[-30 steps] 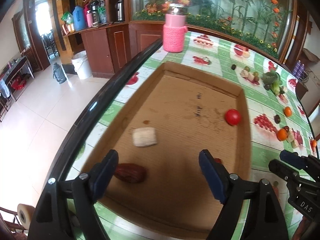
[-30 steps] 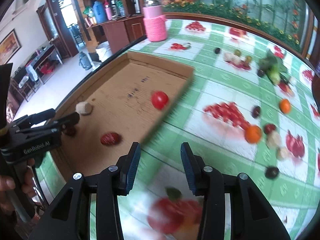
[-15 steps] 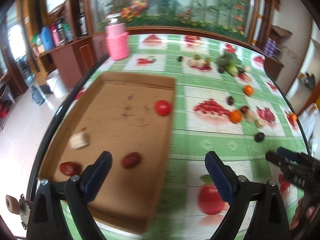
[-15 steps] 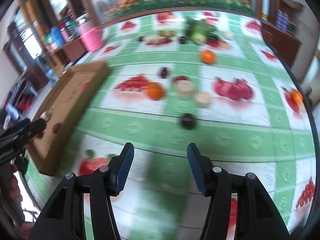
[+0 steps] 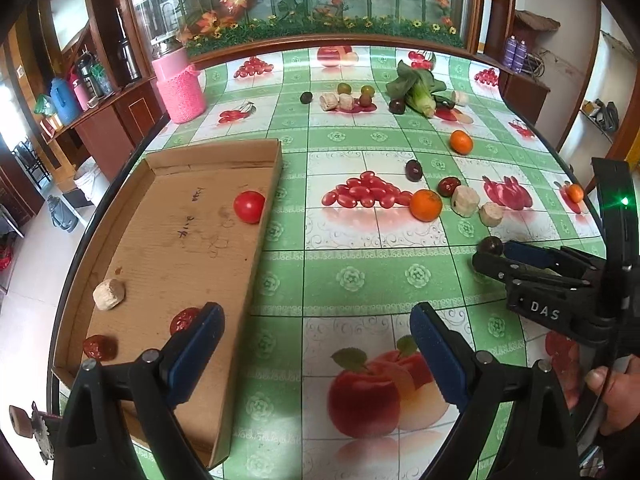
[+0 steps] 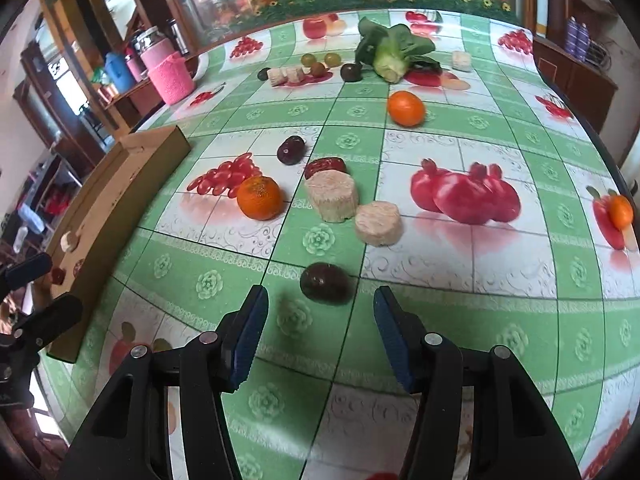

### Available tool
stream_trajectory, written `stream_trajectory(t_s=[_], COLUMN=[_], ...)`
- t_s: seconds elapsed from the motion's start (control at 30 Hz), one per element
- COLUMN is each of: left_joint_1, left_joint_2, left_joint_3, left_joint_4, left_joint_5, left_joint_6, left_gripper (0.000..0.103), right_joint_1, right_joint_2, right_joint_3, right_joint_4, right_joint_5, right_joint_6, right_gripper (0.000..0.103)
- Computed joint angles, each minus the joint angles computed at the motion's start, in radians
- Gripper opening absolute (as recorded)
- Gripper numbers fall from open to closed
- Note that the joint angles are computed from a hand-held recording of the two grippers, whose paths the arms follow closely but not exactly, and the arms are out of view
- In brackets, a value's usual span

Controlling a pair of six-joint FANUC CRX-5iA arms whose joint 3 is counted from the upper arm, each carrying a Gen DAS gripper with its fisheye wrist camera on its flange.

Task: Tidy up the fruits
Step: 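Grasp a dark plum with the right gripper while the left gripper grasps a mandarin orange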

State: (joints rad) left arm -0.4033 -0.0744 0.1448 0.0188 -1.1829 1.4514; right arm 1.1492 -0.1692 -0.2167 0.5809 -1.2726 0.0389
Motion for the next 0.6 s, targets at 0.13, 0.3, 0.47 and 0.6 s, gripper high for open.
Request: stream_trajectory(t_s=[0.13,0.3,0.47,0.6], left_joint_1=[-0.023,-0.054,-0.063,-0.094], left_joint_2=[0.037,0.108,0.184,0.257], left_joint_3=[0.033,0.074,0.077,0.142], left_joint_4=[-0.023,0.021,0.162,0.144], left_joint_5=[-0.008,0.004,0.08,0.083], left_joint_6=[0.029,0.021,-0.024,-0.012], left_gripper=[0.095,0.096,0.096,0.08], right_joint_1=[-0.007,0.014,0.056,0.074], right_joint_2=[0.01,-0.042,-0.1,-0.133], right_joint_3=[-0.004,-0.048,-0.088,-0.112], right_joint_4=[0.016,0.036,0.052,0.051], right_joint_5=[0.003,0.001,-0.059,-0.089], right_joint_6=[0.052,0.017,-0.047,-0.096], right_gripper=[0.024,0.024,0.024,0.024])
